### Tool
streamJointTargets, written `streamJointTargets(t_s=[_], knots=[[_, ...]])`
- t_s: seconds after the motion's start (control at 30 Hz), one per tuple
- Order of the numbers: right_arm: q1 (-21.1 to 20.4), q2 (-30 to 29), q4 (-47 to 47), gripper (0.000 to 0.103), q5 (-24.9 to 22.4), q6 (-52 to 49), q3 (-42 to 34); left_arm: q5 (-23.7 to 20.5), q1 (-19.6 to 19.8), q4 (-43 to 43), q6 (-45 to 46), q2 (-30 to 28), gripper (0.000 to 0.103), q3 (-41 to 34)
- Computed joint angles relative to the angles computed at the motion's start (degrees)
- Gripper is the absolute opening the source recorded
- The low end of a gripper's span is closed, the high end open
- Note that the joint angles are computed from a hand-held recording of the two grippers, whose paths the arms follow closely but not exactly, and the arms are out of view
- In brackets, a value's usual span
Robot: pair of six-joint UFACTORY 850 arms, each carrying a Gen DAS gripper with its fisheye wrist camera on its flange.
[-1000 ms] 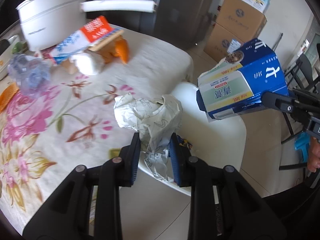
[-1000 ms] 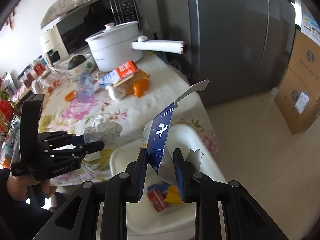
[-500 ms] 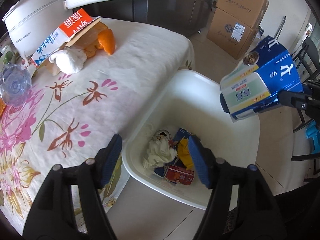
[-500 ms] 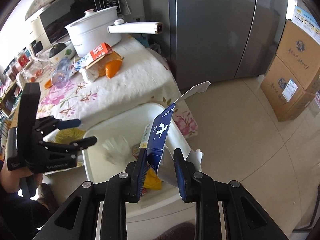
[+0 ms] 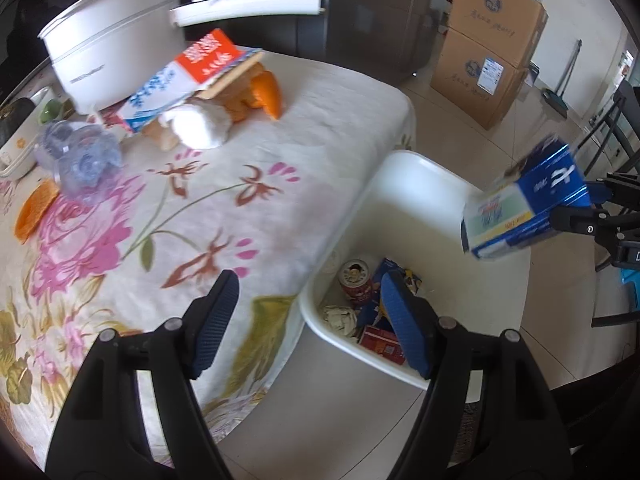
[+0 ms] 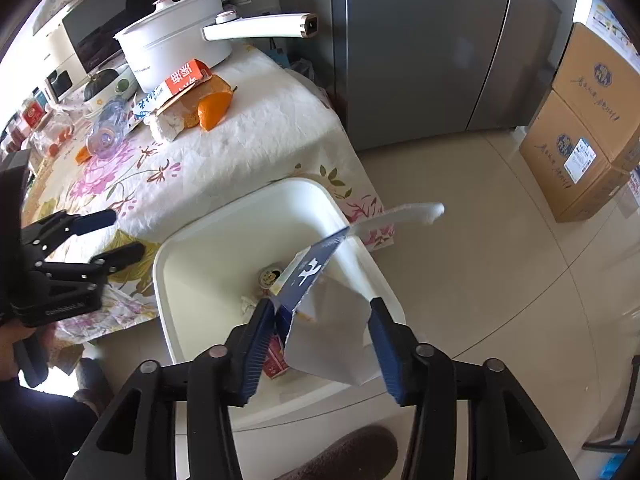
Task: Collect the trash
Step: 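Release the tissue into the bin with the left tool while the right tool drops the carton in, then grasp the orange peel with the left tool while the right tool grasps the clear plastic bottle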
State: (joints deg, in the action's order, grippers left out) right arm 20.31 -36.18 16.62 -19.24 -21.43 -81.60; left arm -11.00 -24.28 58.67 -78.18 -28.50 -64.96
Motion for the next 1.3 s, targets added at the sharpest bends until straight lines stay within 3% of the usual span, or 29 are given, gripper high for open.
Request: streamJointTargets(t_s=[0.17, 0.27, 0.6, 0.7, 0.97, 1.17, 1.3], knots=[[0.88, 0.03, 0.34, 0.075, -0.25, 0.26, -1.02, -1.46, 1.03, 6.01, -7.62, 2.93, 0.077, 3.44], [1.66, 0.0, 0.61, 0.079, -0.6, -0.05, -1.69, -3.04, 1.49, 9.14, -11.95, 4.78, 0.083, 5.64], [5.39, -0.68, -2.12, 0.083, -0.38, 3.08, -4.4, -6.07, 4.46, 14.65, -20.57, 11.12, 0.091, 12.74], [6.61, -0.88, -2.05, 0.084, -0.22, 3.45, -5.23, -7.01, 5.69, 15.23, -22.52, 12.96, 0.1, 14.82], [11.02, -3.07, -6.6, 0.085, -0.25, 8.58, -9.29, -5.5, 10.25, 19.91, -29.88, 16.99, 0.102, 19.05], [14.9, -6.74, -12.1, 0.085, -2.0, 12.07, -16.04, -6.54, 13.93, 20.95, -25.52, 17.44, 0.102, 19.49], [16.54, -10.3, -9.3, 0.085, -4.55, 8.86, -22.6, -5.29, 17.59, 20.51, -21.4, 16.3, 0.102, 18.96]])
